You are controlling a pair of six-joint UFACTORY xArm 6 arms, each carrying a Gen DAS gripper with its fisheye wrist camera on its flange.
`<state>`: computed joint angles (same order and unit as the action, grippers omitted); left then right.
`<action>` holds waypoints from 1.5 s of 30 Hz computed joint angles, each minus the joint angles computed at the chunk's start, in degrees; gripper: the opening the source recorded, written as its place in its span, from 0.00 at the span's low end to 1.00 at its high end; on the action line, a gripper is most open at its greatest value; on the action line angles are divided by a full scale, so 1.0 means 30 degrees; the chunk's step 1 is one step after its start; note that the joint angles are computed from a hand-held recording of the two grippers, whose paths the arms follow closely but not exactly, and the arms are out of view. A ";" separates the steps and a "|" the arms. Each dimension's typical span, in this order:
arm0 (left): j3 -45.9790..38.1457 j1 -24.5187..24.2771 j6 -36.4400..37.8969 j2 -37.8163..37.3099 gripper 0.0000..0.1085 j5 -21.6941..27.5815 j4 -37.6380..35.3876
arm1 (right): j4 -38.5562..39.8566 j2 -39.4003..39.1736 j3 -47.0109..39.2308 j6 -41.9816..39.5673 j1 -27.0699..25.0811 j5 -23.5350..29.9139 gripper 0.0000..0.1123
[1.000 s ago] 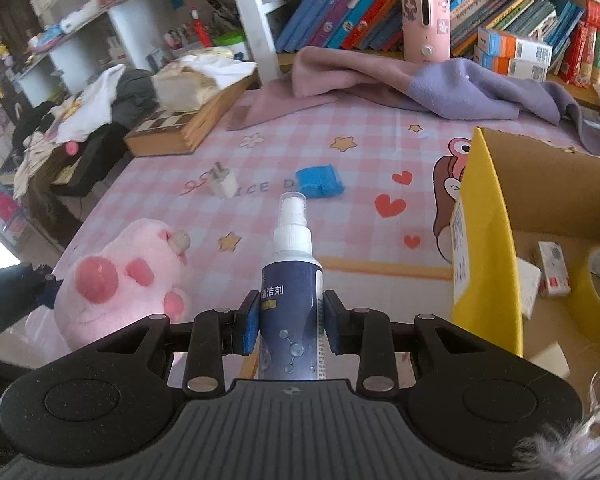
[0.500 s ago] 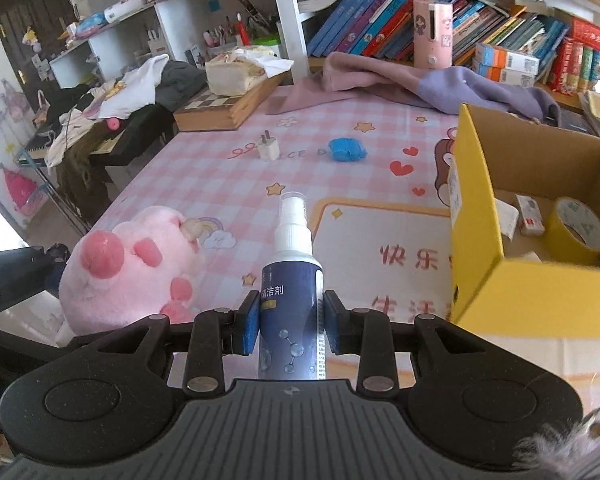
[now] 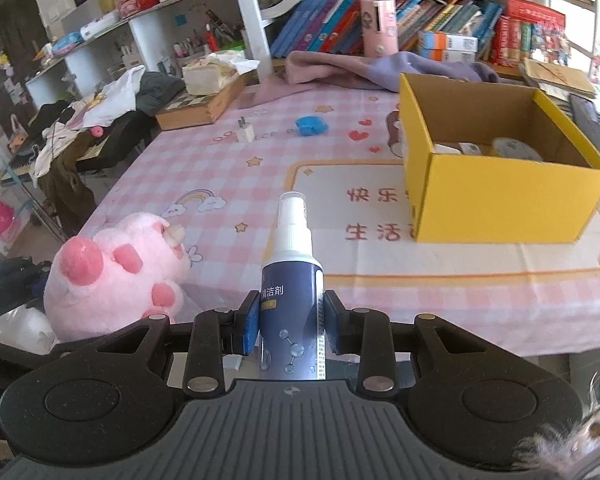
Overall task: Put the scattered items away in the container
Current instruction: 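Lift the plush pig with the left tool while the right lifts the spray bottle, then carry the plush pig with the left tool while the right carries the spray bottle toward the yellow box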
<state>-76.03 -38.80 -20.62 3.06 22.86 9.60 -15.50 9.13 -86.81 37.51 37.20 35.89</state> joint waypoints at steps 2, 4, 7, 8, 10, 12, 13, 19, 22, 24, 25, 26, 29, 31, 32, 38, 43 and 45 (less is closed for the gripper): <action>0.0136 -0.0151 0.0506 -0.0124 0.62 -0.0142 -0.0304 | -0.0647 -0.0435 0.0411 0.0791 0.0108 0.0094 0.27; 0.0214 -0.0291 0.1067 -0.0166 0.62 -0.0278 -0.0756 | -0.1300 -0.0867 0.0814 0.1547 0.0224 0.0271 0.27; 0.0319 -0.0543 0.1933 -0.0164 0.62 -0.0474 -0.1669 | -0.1963 -0.1485 0.1436 0.2416 0.0353 0.0609 0.27; 0.0348 -0.0629 0.2293 -0.0153 0.62 -0.0547 -0.2051 | -0.2195 -0.1700 0.1648 0.2731 0.0397 0.0759 0.27; 0.0334 -0.0787 0.2881 -0.0076 0.62 -0.0669 -0.2651 | -0.2601 -0.2165 0.2143 0.3307 0.0462 0.0976 0.27; 0.0329 -0.0943 0.3526 -0.0016 0.62 -0.0783 -0.3288 | -0.2965 -0.2552 0.2508 0.3830 0.0498 0.1240 0.27; 0.0266 -0.1008 0.3857 0.0059 0.62 -0.0825 -0.3621 | -0.3138 -0.2744 0.2679 0.4075 0.0513 0.1375 0.27; -0.0385 -0.1393 0.5838 0.0699 0.62 -0.0976 -0.5569 | -0.4076 -0.3780 0.3632 0.5266 0.0568 0.2063 0.27; -0.0886 -0.1609 0.6851 0.1109 0.62 -0.0890 -0.6543 | -0.4513 -0.4320 0.4114 0.5915 0.0564 0.2421 0.27; -0.1306 -0.1763 0.7676 0.1432 0.62 -0.0781 -0.7281 | -0.4790 -0.4648 0.4396 0.6372 0.0542 0.2645 0.27; -0.1530 -0.1839 0.8027 0.1598 0.62 -0.0701 -0.7574 | -0.4909 -0.4840 0.4575 0.6604 0.0513 0.2756 0.27; -0.1789 -0.1909 0.8428 0.1788 0.62 -0.0597 -0.7898 | -0.5028 -0.5044 0.4760 0.6854 0.0477 0.2885 0.27; -0.2549 -0.2111 0.9453 0.2325 0.62 -0.0356 -0.8630 | -0.5393 -0.5578 0.5261 0.7496 0.0357 0.3143 0.27; -0.3080 -0.2228 1.0029 0.2704 0.62 -0.0217 -0.9058 | -0.5629 -0.5977 0.5613 0.7881 0.0266 0.3322 0.27; -0.3399 -0.2284 1.0335 0.2935 0.62 -0.0111 -0.9298 | -0.5722 -0.6124 0.5724 0.8021 0.0209 0.3420 0.27; -0.5307 -0.2551 1.1800 0.4285 0.62 0.0603 -1.0510 | -0.6184 -0.7104 0.6470 0.9001 -0.0138 0.4114 0.27; -0.7026 -0.2736 1.2729 0.5450 0.62 0.1206 -1.1171 | -0.6212 -0.7635 0.6838 0.9090 -0.0489 0.4482 0.27; -0.7794 -0.2778 1.3070 0.5960 0.62 0.1583 -1.1456 | -0.6137 -0.7825 0.6997 0.9052 -0.0668 0.4567 0.27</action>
